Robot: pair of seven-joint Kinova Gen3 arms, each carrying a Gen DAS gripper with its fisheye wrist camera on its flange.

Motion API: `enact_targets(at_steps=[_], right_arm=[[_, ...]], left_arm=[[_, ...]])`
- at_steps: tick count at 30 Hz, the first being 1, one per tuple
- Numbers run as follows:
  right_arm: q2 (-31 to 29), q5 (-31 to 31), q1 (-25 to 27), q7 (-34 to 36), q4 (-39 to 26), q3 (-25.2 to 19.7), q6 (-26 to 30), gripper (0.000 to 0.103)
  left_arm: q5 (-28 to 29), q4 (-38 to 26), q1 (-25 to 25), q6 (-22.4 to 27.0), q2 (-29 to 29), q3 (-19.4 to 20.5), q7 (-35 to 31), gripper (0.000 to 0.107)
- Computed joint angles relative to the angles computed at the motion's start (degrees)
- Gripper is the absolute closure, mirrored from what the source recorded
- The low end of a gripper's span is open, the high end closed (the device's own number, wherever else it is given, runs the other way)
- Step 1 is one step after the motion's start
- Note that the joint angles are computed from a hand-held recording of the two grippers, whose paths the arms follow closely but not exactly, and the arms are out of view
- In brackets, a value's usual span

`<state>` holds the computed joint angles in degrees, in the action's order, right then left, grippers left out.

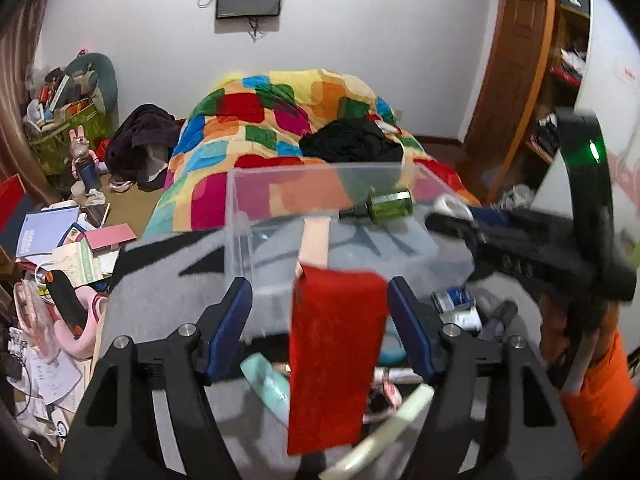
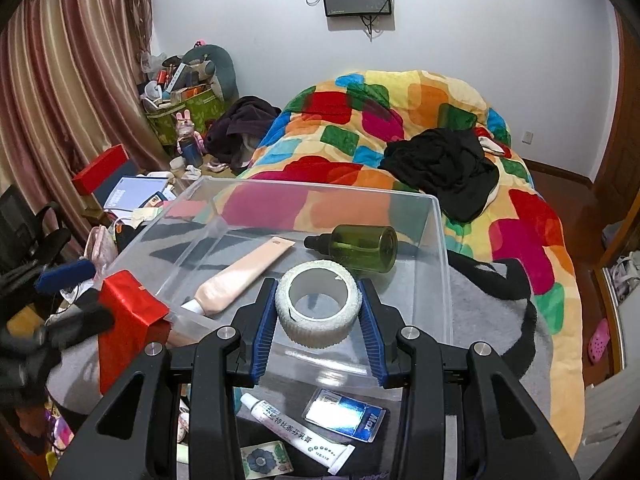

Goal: Organize objects
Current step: 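Lower the red pouch and tape roll into the clear box and release both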

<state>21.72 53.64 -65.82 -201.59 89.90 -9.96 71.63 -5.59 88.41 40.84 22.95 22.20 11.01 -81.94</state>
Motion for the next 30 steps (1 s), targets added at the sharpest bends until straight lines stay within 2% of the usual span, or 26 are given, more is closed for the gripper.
enact_targets(at_steps=[3, 7, 9, 12, 14, 16, 20, 24, 26, 30], right_arm=[[0.02, -0.66, 0.78, 0.73, -0.12, 0.05, -0.65, 0.067], [0.1, -2.51, 2.13, 2.8, -0.71, 0.18, -1.61, 0.067], [0.19, -3.8, 2.95, 4.15, -1.07, 0.32, -2.16, 0.067], [-0.02, -5.33, 4.01, 5.32, -0.94, 0.53, -3.98, 0.067], [-0.14, -6.16, 4.54, 5.74, -0.72, 0.73, -5.09, 0.067], [-0.31, -6.61, 4.88, 5.8, -0.33, 0.89, -6.35, 0.066], [-0.28, -6.95, 4.96, 5.92, -0.01, 1.09, -7.64, 0.066], [-0.7, -6.87, 4.72, 5.37, 0.59, 1.3, -8.51, 0.063], [-1.18, -6.57, 4.6, 4.8, 1.15, 1.25, -8.86, 0.056], [-1.54, -5.72, 4.02, 3.95, 1.68, 0.96, -8.39, 0.055]], left_arm=[[-1.03, 0.23, 1.38, 1.01, 0.8, -0.61, 0.55, 0.033], [-2.24, -1.71, 2.79, 4.92, 3.65, -0.74, 0.31, 0.033], [-3.51, -2.26, 4.4, 5.66, 4.69, -2.22, 1.69, 0.033], [-4.16, -2.3, 4.8, 5.87, 5.01, -2.47, 2.68, 0.055], [-4.03, -1.16, 4.39, 4.3, 4.14, -2.25, 2.88, 0.055], [-5.61, 0.19, 5.67, 2.39, 2.56, -3.66, 4.32, 0.055], [-5.67, -0.05, 4.25, 1.77, 0.69, -2.08, 3.03, 0.055], [-3.8, -4.0, 1.94, 4.77, 1.68, 0.48, -0.28, 0.071], [-3.29, -6.52, 1.88, 6.35, 3.05, 0.48, -1.24, 0.071], [0.12, -11.38, 0.27, 10.11, 6.08, 1.65, -3.52, 0.071]])
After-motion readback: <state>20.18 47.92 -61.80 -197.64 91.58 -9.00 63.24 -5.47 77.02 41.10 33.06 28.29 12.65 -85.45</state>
